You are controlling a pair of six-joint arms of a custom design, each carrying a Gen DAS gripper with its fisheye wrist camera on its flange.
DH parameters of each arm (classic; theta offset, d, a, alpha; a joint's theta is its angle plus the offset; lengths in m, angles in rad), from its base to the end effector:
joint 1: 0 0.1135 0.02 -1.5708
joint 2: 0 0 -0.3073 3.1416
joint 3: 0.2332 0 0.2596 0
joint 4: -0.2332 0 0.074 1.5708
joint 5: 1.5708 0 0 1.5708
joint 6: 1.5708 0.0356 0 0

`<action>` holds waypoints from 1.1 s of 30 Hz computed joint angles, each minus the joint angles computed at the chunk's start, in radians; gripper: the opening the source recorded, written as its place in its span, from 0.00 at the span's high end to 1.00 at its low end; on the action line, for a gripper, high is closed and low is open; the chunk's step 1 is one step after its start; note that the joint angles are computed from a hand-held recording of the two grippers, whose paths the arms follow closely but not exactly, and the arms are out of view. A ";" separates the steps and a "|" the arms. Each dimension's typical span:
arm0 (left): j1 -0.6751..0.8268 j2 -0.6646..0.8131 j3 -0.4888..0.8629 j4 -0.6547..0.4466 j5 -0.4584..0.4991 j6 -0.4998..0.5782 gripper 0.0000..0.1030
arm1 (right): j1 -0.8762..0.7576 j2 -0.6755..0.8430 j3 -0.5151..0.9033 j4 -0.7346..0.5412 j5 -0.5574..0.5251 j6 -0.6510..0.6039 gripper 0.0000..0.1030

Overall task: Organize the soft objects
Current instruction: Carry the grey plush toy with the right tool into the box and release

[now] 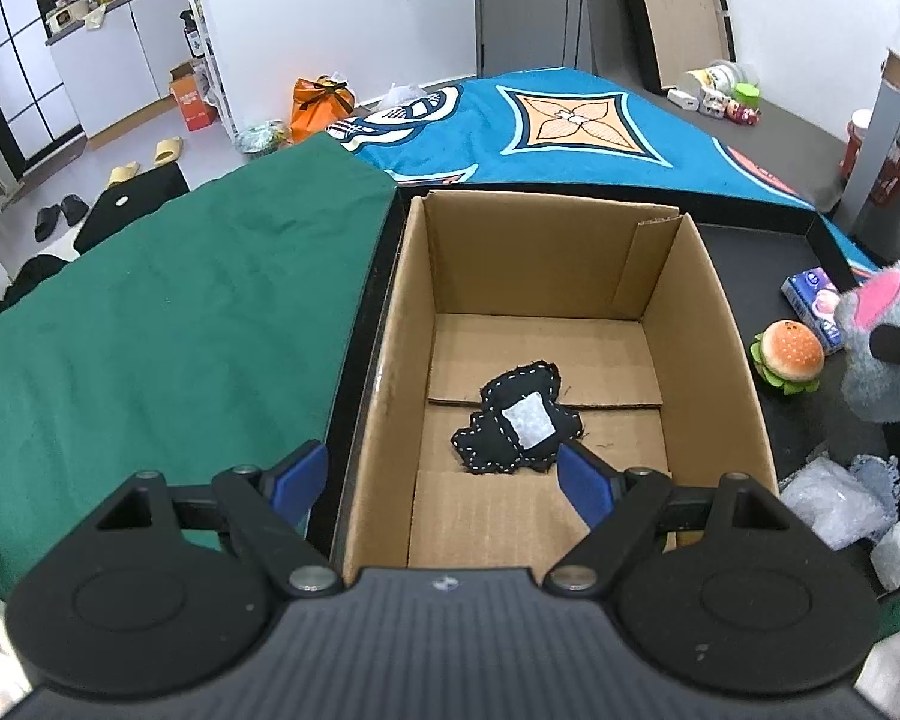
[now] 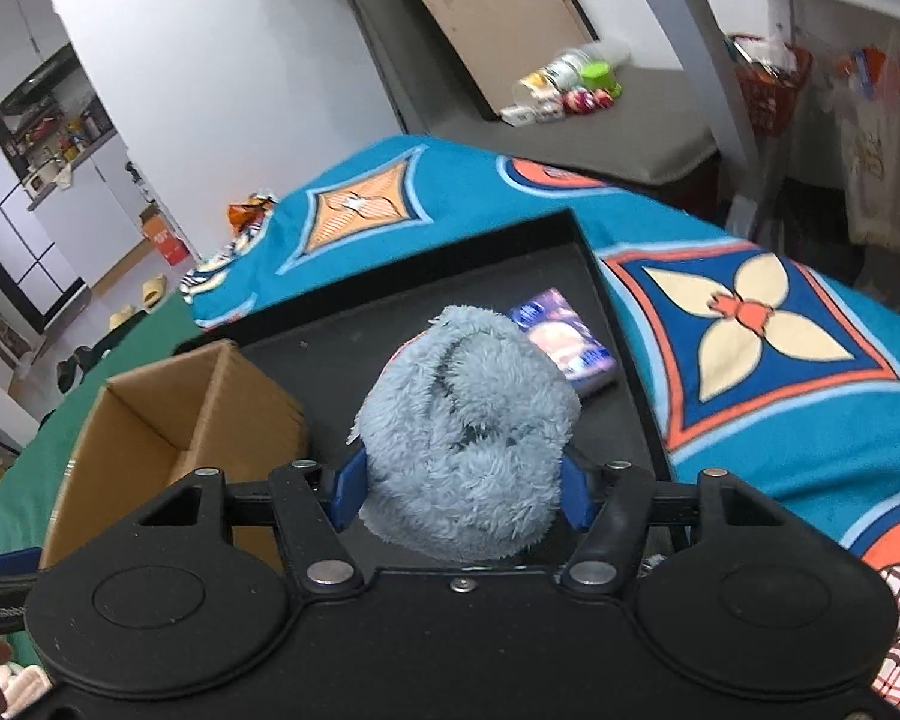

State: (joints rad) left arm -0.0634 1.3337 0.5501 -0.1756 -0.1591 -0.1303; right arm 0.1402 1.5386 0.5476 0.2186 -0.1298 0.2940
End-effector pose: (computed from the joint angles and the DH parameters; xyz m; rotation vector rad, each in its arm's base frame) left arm 0.2316 -0.0091 0.1871 -0.1474 2.5122 0.1228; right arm 0.2736 0.0433 0.1659 0.1170 2.3616 0.3648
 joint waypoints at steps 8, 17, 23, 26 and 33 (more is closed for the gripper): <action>0.098 -0.035 -0.030 0.035 0.112 0.049 0.20 | 0.121 -0.076 0.025 -0.030 0.049 0.014 0.41; 0.183 -0.070 -0.068 0.081 0.224 0.084 0.24 | 0.247 -0.086 0.057 -0.010 0.103 0.037 0.41; 0.236 -0.044 -0.084 0.114 0.283 0.107 0.36 | 0.324 -0.061 0.076 0.011 0.149 0.054 0.41; 0.261 -0.025 -0.091 0.129 0.306 0.115 0.45 | 0.357 -0.042 0.088 0.018 0.165 0.064 0.41; 0.317 0.021 -0.116 0.182 0.360 0.148 0.88 | 0.431 0.001 0.131 0.009 0.201 0.069 0.41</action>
